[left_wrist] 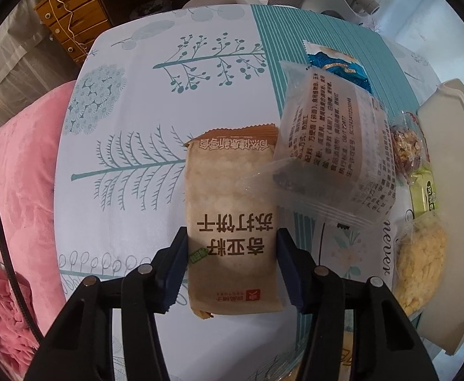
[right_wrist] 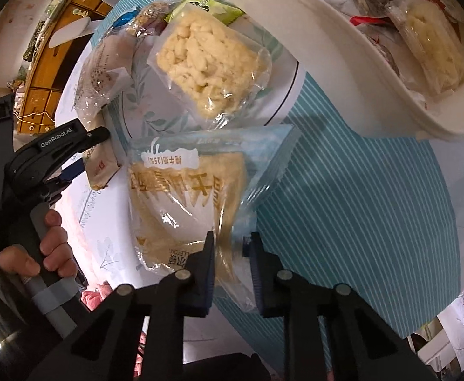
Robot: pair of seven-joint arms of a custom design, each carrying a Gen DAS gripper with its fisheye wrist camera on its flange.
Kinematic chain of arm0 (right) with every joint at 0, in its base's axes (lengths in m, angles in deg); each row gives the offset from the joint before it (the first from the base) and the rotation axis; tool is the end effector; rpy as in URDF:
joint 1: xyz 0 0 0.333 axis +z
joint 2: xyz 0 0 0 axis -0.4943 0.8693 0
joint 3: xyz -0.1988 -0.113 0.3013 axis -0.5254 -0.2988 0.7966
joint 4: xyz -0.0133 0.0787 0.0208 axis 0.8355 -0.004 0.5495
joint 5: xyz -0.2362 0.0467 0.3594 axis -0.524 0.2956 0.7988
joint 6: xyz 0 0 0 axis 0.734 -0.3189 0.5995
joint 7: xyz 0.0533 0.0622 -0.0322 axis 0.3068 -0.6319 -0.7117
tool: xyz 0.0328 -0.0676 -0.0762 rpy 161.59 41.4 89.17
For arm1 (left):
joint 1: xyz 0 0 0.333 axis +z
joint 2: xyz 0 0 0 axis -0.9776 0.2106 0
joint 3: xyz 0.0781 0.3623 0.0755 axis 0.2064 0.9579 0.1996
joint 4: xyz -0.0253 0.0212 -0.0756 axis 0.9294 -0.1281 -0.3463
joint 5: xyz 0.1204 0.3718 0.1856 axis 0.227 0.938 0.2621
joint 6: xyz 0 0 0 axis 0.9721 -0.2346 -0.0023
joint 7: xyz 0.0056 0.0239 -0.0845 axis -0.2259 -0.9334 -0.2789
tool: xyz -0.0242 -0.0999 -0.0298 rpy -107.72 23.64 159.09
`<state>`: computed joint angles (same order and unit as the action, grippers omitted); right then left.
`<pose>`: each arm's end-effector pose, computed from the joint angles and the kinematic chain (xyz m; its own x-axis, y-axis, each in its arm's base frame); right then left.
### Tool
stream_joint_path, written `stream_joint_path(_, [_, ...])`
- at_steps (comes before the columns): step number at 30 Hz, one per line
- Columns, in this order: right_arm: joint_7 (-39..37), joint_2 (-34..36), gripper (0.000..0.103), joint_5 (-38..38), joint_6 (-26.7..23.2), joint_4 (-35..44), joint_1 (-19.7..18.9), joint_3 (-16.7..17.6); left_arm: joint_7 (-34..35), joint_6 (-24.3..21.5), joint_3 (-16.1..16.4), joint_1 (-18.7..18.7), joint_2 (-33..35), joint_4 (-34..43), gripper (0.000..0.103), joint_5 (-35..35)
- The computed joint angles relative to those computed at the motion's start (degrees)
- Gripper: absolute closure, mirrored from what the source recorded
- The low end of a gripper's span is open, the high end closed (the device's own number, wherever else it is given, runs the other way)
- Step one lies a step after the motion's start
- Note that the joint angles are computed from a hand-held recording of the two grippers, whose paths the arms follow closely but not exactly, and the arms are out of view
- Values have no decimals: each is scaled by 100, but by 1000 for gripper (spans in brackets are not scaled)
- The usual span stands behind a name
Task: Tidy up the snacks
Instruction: 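Lift both held packets and carry them toward the white tray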
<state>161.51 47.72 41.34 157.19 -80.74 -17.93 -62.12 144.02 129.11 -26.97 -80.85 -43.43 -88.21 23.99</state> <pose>0.6218 0.1713 0.4150 -0.5160 -0.7971 -0.3137 -0.8522 0.5149 0.0932 0.7943 -0.1099 0.3726 0.0227 -0.9984 0.0523 -0.9823 -0.0320 -0.1843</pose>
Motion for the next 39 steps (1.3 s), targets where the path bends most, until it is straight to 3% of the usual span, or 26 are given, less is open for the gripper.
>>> stream_joint_path(17, [-505, -573, 92, 305, 607, -522, 87, 58, 67, -122, 40, 362, -1024, -1236, 51, -223])
stream_joint_path(29, [-777, -1072, 92, -95, 1111, -753, 324, 72, 664, -119, -44, 593, -2416, -2539, 51, -1001])
stream_joint_path(39, [-917, -1504, 92, -580, 1339, -909, 329, -14, 1031, 40, 7, 538, -3110, -2996, 51, -1449])
